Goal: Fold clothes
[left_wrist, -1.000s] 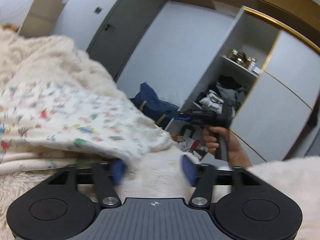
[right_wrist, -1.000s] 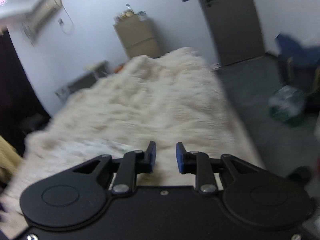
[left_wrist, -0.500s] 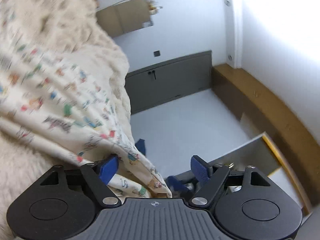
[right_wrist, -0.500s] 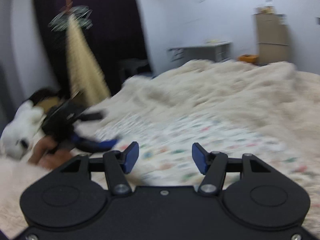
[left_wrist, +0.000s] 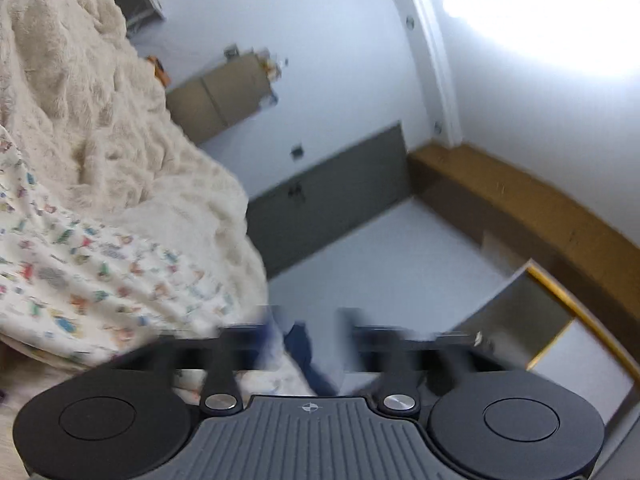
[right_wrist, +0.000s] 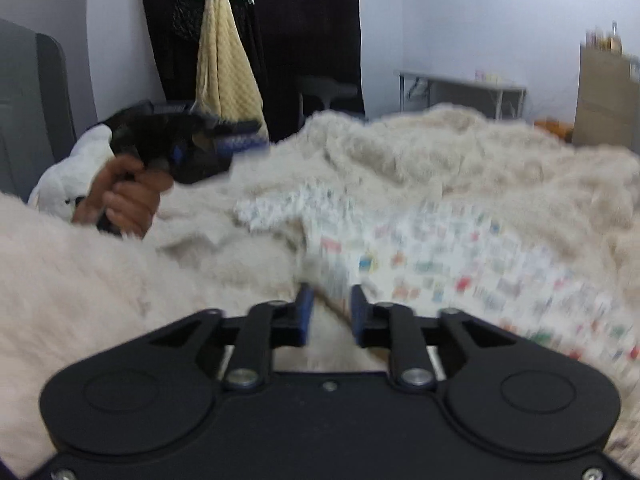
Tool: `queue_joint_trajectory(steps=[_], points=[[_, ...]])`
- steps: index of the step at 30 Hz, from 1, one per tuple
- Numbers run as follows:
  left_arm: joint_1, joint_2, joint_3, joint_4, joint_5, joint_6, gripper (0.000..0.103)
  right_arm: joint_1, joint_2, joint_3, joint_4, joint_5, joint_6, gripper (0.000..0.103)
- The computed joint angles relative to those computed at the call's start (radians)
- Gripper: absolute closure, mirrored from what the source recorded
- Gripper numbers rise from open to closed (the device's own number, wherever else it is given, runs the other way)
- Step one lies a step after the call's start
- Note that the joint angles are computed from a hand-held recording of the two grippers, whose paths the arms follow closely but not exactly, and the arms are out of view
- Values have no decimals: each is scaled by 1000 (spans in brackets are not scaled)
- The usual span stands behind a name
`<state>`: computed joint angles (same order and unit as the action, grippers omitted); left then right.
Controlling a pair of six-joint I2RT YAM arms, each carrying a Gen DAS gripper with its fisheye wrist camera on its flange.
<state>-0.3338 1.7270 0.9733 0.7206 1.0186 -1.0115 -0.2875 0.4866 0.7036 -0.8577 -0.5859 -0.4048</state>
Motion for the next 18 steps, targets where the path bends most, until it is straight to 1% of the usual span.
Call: queue_joint_trajectory(steps=[2,4,7,8,9,10,11,12,15,16,17,18], points=[[35,25,13,-46,5,12,32,175,35,27,46,155,47,56],[78,70,31,-73,-15,-19,32,354,97,58,81,317,88,56],[145,145,69,-99,-35,-54,31,527,180,86,107,483,121,59],[185,175,87,-118,-39,-52,31,588,217,91,108,543,119,71],[211,191,104,-133,-41,-50,30,644,257,97,107,598,115,103],[252,211,116,-142,-54,-48,30,663,267,94,107,619,118,101],[297,232,126,-146,-76,-46,29,693,271,86,97,644,118,102],[335,251,136,-150,-100,-44,29,705,253,69,90,639,105,102],[439,322,205,-268,-232,1,29,722,202,27,78,653,119,102],[454,344,233,-319,-249,26,29,728,183,13,71,660,128,102],[461,365,257,-357,-250,45,29,708,165,6,65,633,135,102],[463,385,269,-363,-237,52,29,682,147,0,59,599,140,100]])
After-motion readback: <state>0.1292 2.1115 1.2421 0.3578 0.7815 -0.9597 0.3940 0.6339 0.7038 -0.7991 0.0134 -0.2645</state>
